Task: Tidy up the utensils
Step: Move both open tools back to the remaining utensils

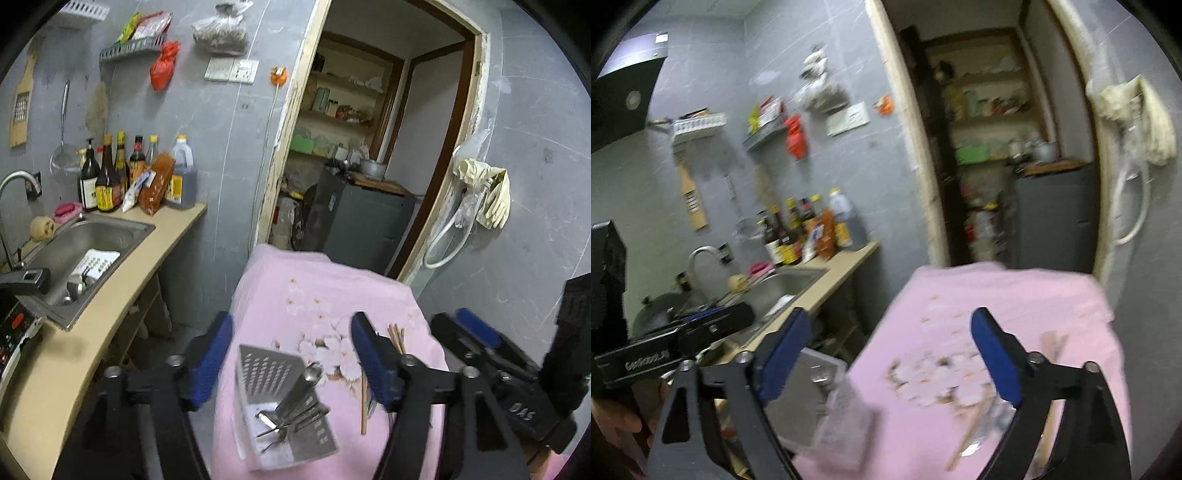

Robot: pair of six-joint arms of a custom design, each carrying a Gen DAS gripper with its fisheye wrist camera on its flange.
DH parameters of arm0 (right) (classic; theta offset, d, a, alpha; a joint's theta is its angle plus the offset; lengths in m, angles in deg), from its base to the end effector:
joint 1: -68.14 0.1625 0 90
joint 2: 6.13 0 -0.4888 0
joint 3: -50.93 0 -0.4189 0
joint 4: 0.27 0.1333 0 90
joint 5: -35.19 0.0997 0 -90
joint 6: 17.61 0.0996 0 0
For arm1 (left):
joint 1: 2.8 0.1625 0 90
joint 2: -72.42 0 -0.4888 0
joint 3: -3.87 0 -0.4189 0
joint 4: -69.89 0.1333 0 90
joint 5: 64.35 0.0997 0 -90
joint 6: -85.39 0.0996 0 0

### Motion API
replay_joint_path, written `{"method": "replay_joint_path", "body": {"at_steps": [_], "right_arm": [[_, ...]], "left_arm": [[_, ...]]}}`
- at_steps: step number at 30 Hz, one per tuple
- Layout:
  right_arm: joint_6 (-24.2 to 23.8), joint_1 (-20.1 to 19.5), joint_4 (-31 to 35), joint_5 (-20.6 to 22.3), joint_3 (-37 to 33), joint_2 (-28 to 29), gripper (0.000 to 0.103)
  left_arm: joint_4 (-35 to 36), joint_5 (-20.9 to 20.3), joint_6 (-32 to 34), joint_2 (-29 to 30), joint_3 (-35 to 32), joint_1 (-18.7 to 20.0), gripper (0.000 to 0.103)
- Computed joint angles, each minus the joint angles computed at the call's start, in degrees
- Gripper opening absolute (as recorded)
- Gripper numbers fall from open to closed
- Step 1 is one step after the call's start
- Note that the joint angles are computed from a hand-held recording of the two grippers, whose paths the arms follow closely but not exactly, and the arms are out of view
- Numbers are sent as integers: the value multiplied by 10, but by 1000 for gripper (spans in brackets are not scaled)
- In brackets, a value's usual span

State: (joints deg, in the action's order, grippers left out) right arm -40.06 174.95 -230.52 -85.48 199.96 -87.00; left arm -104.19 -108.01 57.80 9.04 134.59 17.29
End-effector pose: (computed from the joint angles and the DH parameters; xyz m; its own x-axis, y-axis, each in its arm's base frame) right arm 0.1789 -0.3070 0.3248 -0.8567 0.0871 0.5083 -0.4502 0.3545 -0.8195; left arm -0.3950 -0.3631 0.1758 -0.8001 0.3589 -0.4806 0.5966 0.5587 -0.5761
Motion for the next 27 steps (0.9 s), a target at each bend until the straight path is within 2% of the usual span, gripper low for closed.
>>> {"method": "replay_joint_path", "body": {"at_steps": [3,5,7,9,13,18,27], "right_arm": [[-29,7,-31,-42,-2,-12,101],[-67,11,-74,-78,-5,-12,102],[-115,15,-117,-111,-12,-8,102],[-160,11,-162,-124,-14,-7,102],[-198,1,-183,-130,-12,-32,102],[-194,-42,-166,-113,2,-71,102],[-183,-168,-149,-4,30,-104,102]], "left_arm": [[-32,26,5,28,-3,-12,90],[-57,37,16,47,-6,-18,95],[-87,44,31,72,-13,-25,97],[-128,48,53,97,-17,-30,98],[-191,49,84,141,-28,-40,98],[-232,34,101,189,-50,-43,98],[-253,38,90,254,-85,-34,98]]}}
